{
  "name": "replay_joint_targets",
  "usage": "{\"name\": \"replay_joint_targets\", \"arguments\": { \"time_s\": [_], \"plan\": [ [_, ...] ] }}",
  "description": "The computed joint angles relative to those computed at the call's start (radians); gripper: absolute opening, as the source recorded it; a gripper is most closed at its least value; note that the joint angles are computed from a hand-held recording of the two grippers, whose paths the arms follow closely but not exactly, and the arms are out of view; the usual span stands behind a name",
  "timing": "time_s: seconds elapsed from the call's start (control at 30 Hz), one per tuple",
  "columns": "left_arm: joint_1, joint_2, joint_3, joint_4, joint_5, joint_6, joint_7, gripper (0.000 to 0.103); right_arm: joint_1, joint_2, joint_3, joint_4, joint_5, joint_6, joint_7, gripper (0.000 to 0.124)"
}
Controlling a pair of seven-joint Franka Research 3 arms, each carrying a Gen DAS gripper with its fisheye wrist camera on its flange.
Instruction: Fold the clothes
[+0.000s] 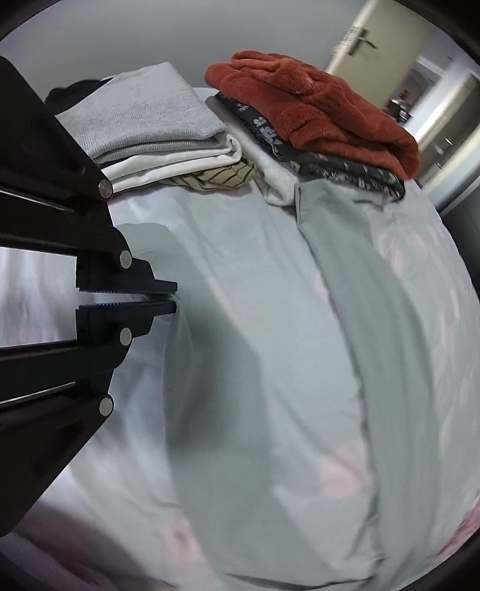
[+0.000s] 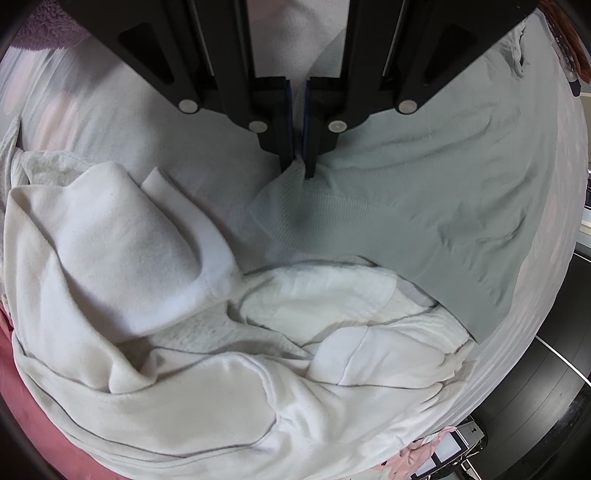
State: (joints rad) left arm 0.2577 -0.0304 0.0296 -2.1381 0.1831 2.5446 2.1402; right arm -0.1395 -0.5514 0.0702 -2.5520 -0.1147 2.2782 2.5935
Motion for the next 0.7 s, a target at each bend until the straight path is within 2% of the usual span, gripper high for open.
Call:
{"name": "replay_joint_targets", "arguments": {
  "time_s": [0.13, 0.33, 0.43, 0.47, 0.53, 0.6, 0.67, 0.7],
  "plan": [
    [-0.001, 0.048, -0.005, 0.079, -0.015, -0.039, -0.093, 0.003, 0.002, 0.006, 0.006, 0.007, -0.011, -0.01, 0.003, 0.004],
    [-0.007, 0.172, -0.007, 0.202, 0.087, -0.018, -0.319, 0.002, 0.008, 0.009, 0.007, 0.012, -0.017, -0.017, 0.005, 0.004],
    [-0.015, 0.235, -0.004, 0.27, 0.133, -0.049, -0.409, 0.002, 0.011, 0.006, 0.008, 0.012, -0.019, -0.023, 0.005, 0.004],
    [-0.018, 0.252, -0.004, 0.289, 0.148, -0.065, -0.433, 0.007, 0.012, 0.005, 0.008, 0.012, -0.019, -0.025, 0.006, 0.004],
    [-0.026, 0.288, -0.002, 0.329, 0.176, -0.099, -0.478, 0.007, 0.014, 0.003, 0.007, 0.012, -0.018, -0.026, 0.005, 0.004],
    [-0.027, 0.295, -0.001, 0.341, 0.191, -0.107, -0.518, 0.014, 0.018, 0.001, 0.003, 0.011, -0.016, -0.023, -0.01, 0.004],
    [-0.032, 0.281, 0.011, 0.328, 0.24, -0.084, -0.576, 0.015, 0.018, 0.003, 0.004, 0.012, -0.014, -0.023, -0.009, 0.004],
    [-0.036, 0.273, 0.02, 0.323, 0.278, -0.08, -0.608, 0.023, 0.019, 0.004, 0.005, 0.013, -0.013, -0.023, -0.01, 0.004]
  ]
}}
